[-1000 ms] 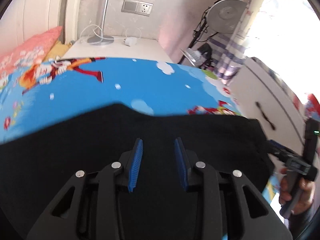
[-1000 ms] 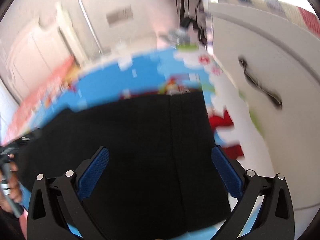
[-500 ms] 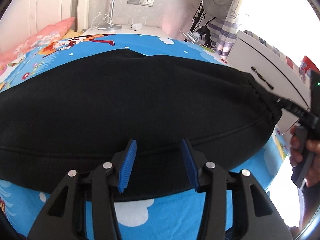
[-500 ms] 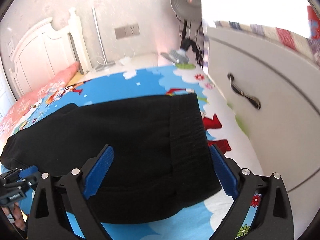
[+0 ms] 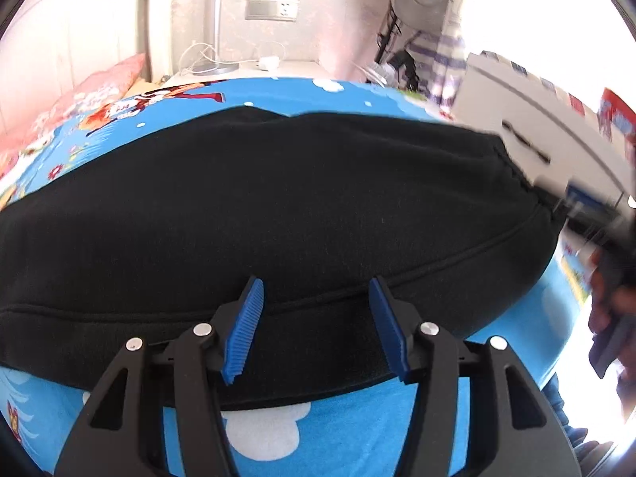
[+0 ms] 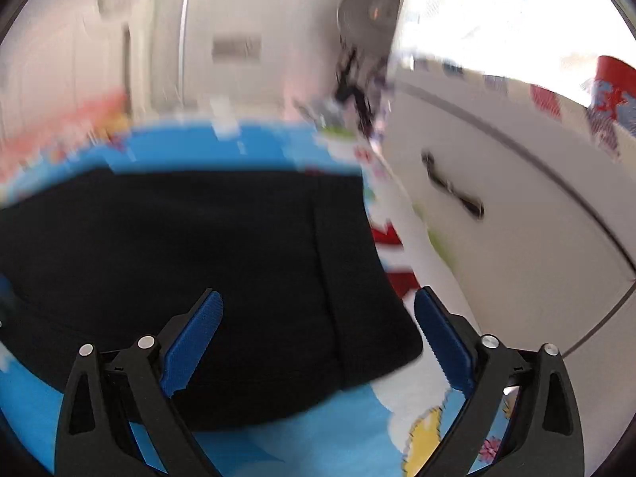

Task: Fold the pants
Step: 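Release the pant leg with the left gripper and lift both tools away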

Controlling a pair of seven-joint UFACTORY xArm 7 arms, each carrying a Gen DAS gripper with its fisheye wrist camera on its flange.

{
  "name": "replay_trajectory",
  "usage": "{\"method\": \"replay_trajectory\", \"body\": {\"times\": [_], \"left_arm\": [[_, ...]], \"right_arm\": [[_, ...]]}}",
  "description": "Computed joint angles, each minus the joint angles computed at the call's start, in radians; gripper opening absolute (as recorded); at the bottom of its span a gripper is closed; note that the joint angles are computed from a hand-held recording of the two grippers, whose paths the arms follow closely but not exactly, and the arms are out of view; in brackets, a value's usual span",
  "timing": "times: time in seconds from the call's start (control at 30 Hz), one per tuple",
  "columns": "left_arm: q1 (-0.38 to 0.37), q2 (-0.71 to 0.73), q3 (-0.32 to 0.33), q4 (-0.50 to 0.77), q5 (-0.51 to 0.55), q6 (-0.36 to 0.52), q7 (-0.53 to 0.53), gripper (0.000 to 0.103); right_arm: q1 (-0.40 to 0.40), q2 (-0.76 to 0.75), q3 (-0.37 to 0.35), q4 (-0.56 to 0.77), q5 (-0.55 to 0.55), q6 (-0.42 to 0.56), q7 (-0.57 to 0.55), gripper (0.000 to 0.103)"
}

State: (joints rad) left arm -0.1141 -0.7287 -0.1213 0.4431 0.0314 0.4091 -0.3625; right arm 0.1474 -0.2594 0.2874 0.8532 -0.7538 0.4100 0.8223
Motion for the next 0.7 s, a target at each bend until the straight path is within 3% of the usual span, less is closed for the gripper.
{"method": "replay_trajectory", "body": {"times": [0.07, 0.13, 0.27, 0.3, 0.37, 0.43, 0.5, 0.53, 0.63, 0.7], "left_arm": [[0.031, -0.035, -0.012, -0.010, 0.012, 0.006, -0.025, 0.055], [0.066, -0.076, -0.014, -0.024, 0.023, 0.030, -0.052, 0.055], [0.099, -0.140, 0.012, -0.059, 0.023, 0.074, -0.077, 0.055], [0.115, -0.154, 0.009, -0.063, 0.032, 0.099, -0.081, 0.055], [0.155, -0.184, -0.008, -0.068, 0.061, 0.153, -0.099, 0.055], [0.170, -0.218, 0.008, -0.080, 0.067, 0.181, -0.107, 0.055], [0.203, -0.240, -0.002, -0.081, 0.087, 0.208, -0.126, 0.055], [0.214, -0.245, -0.004, -0.080, 0.094, 0.213, -0.136, 0.055], [0.228, -0.255, -0.013, -0.082, 0.109, 0.201, -0.161, 0.055], [0.224, -0.252, -0.023, -0.084, 0.117, 0.184, -0.173, 0.055]], "right_arm": [[0.058, 0.001, -0.075, -0.027, 0.015, -0.017, 0.008, 0.090], [0.003, 0.002, -0.031, -0.031, 0.062, -0.039, -0.035, 0.090], [-0.006, -0.003, -0.010, -0.013, 0.044, 0.018, -0.025, 0.090], [-0.007, -0.010, -0.015, -0.015, 0.092, 0.027, -0.043, 0.092], [0.051, -0.030, -0.101, -0.031, 0.250, 0.021, -0.098, 0.092], [-0.019, -0.074, -0.057, -0.048, 0.260, 0.022, -0.060, 0.092], [-0.094, -0.132, -0.015, -0.068, 0.166, 0.016, 0.038, 0.092], [-0.097, -0.142, -0.026, -0.074, 0.169, -0.001, 0.035, 0.092], [-0.052, -0.146, -0.084, -0.092, 0.248, -0.091, -0.102, 0.084], [0.027, -0.133, -0.139, -0.100, 0.347, -0.152, -0.242, 0.078]]}}
